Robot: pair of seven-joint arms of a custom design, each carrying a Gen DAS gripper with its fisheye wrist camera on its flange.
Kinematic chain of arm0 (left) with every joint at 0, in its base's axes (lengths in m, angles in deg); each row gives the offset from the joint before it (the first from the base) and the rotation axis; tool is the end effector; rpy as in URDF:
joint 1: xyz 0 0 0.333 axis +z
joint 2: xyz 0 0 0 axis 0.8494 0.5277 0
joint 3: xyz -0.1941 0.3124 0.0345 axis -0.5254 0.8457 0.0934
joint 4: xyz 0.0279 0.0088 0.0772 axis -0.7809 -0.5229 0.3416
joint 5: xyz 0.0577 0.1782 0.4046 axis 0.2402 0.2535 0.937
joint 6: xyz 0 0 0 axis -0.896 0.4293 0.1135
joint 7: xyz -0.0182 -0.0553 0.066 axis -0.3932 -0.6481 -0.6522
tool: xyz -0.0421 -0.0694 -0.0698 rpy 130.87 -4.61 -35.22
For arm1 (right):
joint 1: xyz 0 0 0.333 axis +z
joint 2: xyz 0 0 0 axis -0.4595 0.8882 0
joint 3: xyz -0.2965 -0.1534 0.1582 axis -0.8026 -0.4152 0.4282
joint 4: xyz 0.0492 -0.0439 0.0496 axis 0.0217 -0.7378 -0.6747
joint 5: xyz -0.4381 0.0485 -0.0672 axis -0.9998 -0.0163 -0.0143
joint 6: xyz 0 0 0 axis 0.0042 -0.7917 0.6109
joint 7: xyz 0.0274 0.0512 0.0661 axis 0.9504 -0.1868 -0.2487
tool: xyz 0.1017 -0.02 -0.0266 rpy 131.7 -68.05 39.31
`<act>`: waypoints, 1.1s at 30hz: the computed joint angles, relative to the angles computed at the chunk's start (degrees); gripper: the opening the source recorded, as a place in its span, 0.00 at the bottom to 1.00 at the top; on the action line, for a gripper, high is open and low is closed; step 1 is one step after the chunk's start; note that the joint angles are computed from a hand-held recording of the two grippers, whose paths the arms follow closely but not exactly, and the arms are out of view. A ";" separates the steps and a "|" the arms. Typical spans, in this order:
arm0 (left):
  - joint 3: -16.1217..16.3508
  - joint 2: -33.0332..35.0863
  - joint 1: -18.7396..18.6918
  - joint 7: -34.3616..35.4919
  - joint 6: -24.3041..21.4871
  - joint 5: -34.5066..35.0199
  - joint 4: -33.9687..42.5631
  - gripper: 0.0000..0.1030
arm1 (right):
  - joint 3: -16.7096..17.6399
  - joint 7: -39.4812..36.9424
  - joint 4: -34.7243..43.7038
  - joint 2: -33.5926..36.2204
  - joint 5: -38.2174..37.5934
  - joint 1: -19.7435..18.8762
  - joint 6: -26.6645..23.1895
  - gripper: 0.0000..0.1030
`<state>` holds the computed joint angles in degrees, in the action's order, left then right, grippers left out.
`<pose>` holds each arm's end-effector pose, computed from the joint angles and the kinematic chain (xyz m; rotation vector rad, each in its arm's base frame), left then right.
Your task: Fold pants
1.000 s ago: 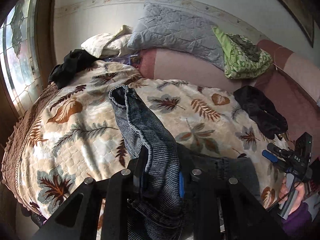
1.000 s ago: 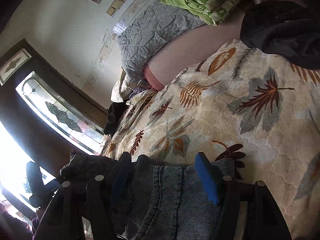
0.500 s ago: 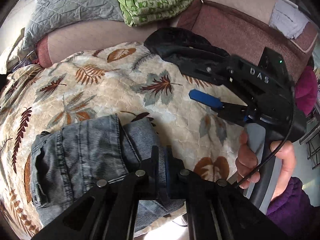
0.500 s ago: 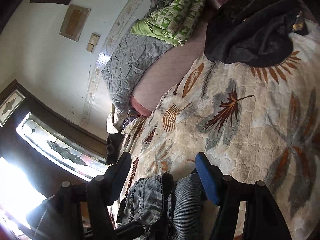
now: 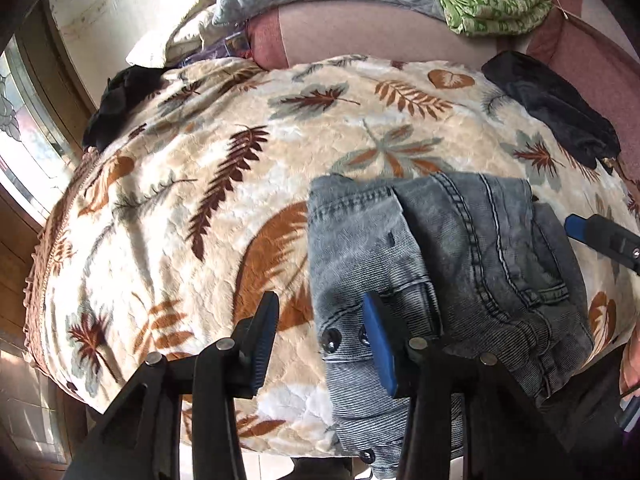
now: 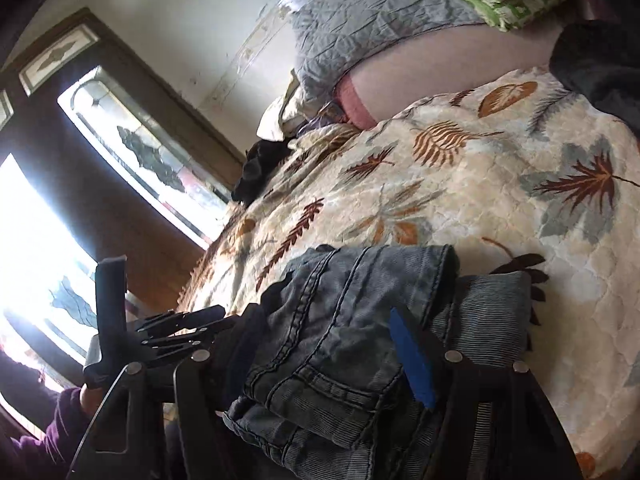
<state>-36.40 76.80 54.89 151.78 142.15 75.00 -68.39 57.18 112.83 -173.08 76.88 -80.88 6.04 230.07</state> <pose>0.4672 -0.1875 0.3739 -1.5184 2.2376 -0.5472 0.4395 0.3974 0.3737 -1.4116 1.4958 0.0040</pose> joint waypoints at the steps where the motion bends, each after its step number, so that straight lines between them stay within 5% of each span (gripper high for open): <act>1: -1.16 0.79 0.80 -1.31 1.52 2.05 -0.44 0.43 | 1.38 -3.40 1.53 0.55 1.38 -0.35 -3.91 0.51; 4: -5.97 2.48 5.63 -15.51 0.21 19.00 -0.34 0.41 | 9.40 4.08 7.08 4.00 -14.41 -9.46 -20.37 0.46; 5: -8.03 2.88 7.65 -22.13 -0.99 26.59 0.06 0.41 | 9.55 5.06 7.28 3.72 -18.38 -9.87 -21.97 0.46; 7: -10.61 1.62 9.84 -24.15 -1.30 31.64 -0.44 0.41 | 10.05 1.17 6.37 2.25 -18.68 -9.60 -23.89 0.46; 9: -5.30 1.51 4.14 -13.76 -1.69 20.62 -0.92 0.41 | 15.91 0.45 4.57 1.90 -18.13 -15.43 -22.80 0.46; 11: 3.41 1.69 -5.09 1.28 -2.99 0.53 -0.46 0.43 | 22.13 1.57 3.74 2.03 -19.44 -22.31 -21.86 0.46; 12: 5.51 1.43 -7.31 6.67 -3.80 -7.69 0.06 0.43 | 22.54 2.50 3.45 1.74 -19.80 -23.14 -20.88 0.46; 14: 4.73 0.67 -5.76 8.46 -2.54 -12.08 0.65 0.43 | 17.42 3.63 2.86 1.01 -17.21 -18.84 -15.23 0.46; 17: 1.30 2.09 -0.42 -0.48 -1.74 -3.22 3.80 0.51 | 4.94 -7.37 2.89 0.31 1.05 -4.56 -9.08 0.46; 19: 1.19 4.86 0.13 -3.82 -2.31 0.50 6.91 0.51 | 0.39 -6.78 4.83 1.55 3.86 -0.54 -9.12 0.46; 22: 2.71 9.96 -1.16 -12.83 -4.73 10.78 12.07 0.51 | 2.02 0.79 8.49 4.47 -1.83 -4.13 -11.63 0.46; 27: 6.93 16.07 -6.42 -16.28 -8.29 14.05 16.09 0.57 | -2.31 1.90 15.20 7.92 -3.88 -0.81 -22.95 0.46; 29: 10.12 15.61 -9.07 -22.12 -8.22 19.09 15.70 0.69 | 1.50 3.44 14.17 7.77 -5.39 -5.07 -21.45 0.46; 31: 9.46 13.79 -8.33 -18.28 -7.12 14.58 14.03 0.69 | 3.99 5.66 11.89 6.70 -6.48 -7.93 -18.13 0.46; 33: 10.30 11.05 -8.74 -21.36 -5.59 18.21 11.67 0.69 | 5.42 7.24 9.34 5.14 -8.86 -9.43 -14.97 0.46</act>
